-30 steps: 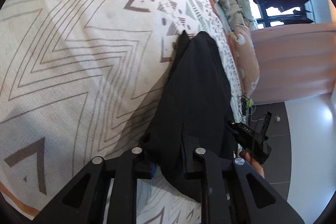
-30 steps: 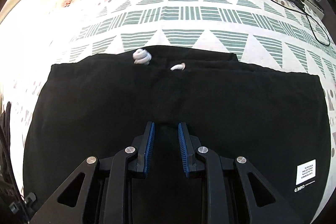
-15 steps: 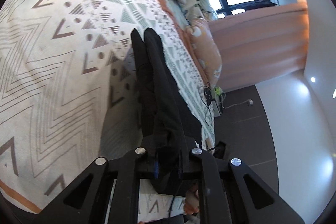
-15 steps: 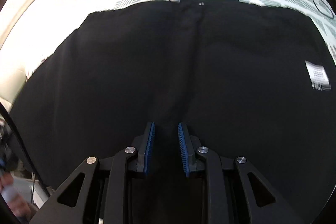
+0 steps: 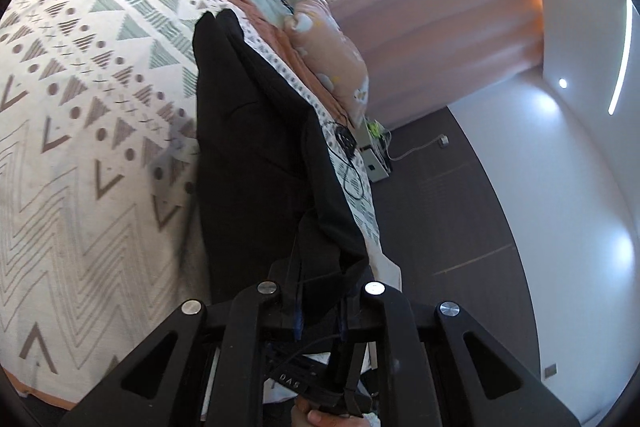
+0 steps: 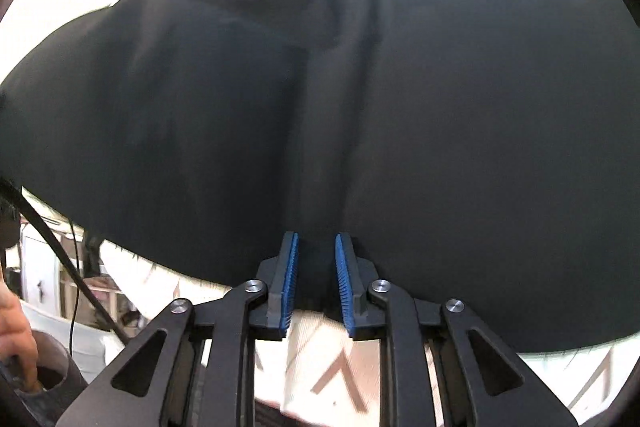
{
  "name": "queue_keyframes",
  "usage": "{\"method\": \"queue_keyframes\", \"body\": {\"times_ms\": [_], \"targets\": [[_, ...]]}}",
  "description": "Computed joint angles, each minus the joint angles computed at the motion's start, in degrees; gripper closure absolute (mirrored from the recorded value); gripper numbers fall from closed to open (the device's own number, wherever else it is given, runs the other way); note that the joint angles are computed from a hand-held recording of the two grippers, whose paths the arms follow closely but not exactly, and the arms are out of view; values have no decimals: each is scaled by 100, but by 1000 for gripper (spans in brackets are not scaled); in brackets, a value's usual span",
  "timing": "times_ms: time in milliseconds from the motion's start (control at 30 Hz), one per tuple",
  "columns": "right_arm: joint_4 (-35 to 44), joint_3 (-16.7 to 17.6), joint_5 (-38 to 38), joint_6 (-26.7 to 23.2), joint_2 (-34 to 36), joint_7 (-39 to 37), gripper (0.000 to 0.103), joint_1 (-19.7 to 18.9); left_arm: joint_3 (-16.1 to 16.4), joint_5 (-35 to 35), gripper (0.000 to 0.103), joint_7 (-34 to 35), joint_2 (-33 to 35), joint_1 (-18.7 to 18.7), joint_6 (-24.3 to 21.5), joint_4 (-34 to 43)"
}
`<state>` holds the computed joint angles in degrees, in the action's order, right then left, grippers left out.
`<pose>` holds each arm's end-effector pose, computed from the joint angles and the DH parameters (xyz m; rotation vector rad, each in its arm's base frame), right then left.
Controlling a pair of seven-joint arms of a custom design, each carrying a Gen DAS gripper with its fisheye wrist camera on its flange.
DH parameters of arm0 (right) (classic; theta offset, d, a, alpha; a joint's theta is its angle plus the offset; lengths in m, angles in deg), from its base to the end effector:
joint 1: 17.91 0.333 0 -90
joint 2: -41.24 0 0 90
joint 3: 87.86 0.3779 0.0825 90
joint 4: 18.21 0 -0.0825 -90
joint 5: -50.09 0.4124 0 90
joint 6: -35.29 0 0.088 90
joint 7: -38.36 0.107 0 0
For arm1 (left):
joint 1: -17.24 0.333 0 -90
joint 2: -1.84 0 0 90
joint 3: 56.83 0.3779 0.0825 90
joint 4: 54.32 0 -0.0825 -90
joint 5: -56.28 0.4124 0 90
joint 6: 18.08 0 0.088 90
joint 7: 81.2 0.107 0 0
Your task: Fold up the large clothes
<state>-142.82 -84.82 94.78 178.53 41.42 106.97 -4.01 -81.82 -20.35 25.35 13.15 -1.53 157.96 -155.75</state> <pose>0.5616 0.1663 0.4679 -1.8742 1.6860 0.2040 0.5583 -0.3903 0.5824 1.9456 -1.4313 1.5825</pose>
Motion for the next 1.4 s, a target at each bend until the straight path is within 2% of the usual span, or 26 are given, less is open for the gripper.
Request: {"method": "queue_keyframes", "body": {"times_ms": [67, 133, 267, 367, 400, 467, 500, 533, 700, 800, 867, 967, 1033, 1167, 1200, 1233, 1267, 1300, 1400], "targets": [[-71, -38, 255, -173, -189, -19, 88, -15, -6, 192, 90, -110, 94, -48, -111, 164], [-128, -147, 625, -263, -291, -292, 88, -88, 66, 765, 90, -510, 184, -146, -215, 300], [-424, -377, 1288, -144, -655, -749, 88, -201, 176, 1998, 90, -1432, 516, -338, -428, 733], [-691, -491, 1414, 100, -903, -839, 87, -289, 156, 2602, 90, -1848, 813, -402, -645, 1112], [-765, -525, 1438, 173, -979, -855, 82, -306, 131, 2770, 90, -1942, 906, -408, -715, 1228], [-950, -612, 1530, 363, -1163, -948, 53, -335, 78, 3113, 90, -2131, 1117, -436, -878, 1506], [-1075, -677, 1638, 491, -1298, -1084, 32, -348, 21, 3239, 90, -2181, 1220, -420, -958, 1632], [-1188, -720, 1771, 704, -1385, -1217, 29, -344, -6, 3404, 90, -2286, 1342, -440, -1061, 1791], [-1581, -948, 1837, 1081, -1684, -1262, 29, -427, -30, 4335, 90, -2883, 1987, -662, -1621, 2671], [-1799, -1192, 1794, 1016, -1914, -1209, 29, -556, -19, 4760, 90, -3202, 2471, -852, -2107, 3346], [-1829, -1310, 1715, 950, -1944, -1084, 29, -666, 74, 5112, 89, -3456, 2820, -1067, -2644, 3923], [-1844, -1293, 1413, 920, -2127, -668, 29, -781, 174, 5442, 89, -3848, 3248, -1330, -3415, 4686], [-1809, -1371, 1384, 894, -2164, -614, 29, -755, 120, 5460, 83, -3949, 3445, -1382, -3757, 4995], [-1862, -1454, 988, 714, -2567, -299, 29, -885, -171, 5071, 72, -3708, 3472, -1197, -3839, 4872], [-1862, -1491, 927, 681, -2643, -249, 29, -881, -278, 4909, 65, -3556, 3437, -1109, -3774, 4763], [-1883, -1510, 831, 729, -2708, 59, 29, -825, -378, 4736, 56, -3387, 3366, -1017, -3652, 4594], [-1876, -1449, 644, 501, -2973, 87, 29, -969, -393, 4626, 52, -3292, 3230, -949, -3500, 4358], [-1897, -1489, 599, 470, -3093, 151, 29, -929, -378, 4543, 45, -3223, 3061, -885, -3310, 4081], [-1941, -1661, 593, 463, -3369, 172, 29, -753, -388, 4315, 43, -3032, 2667, -661, -2927, 3438]]}}
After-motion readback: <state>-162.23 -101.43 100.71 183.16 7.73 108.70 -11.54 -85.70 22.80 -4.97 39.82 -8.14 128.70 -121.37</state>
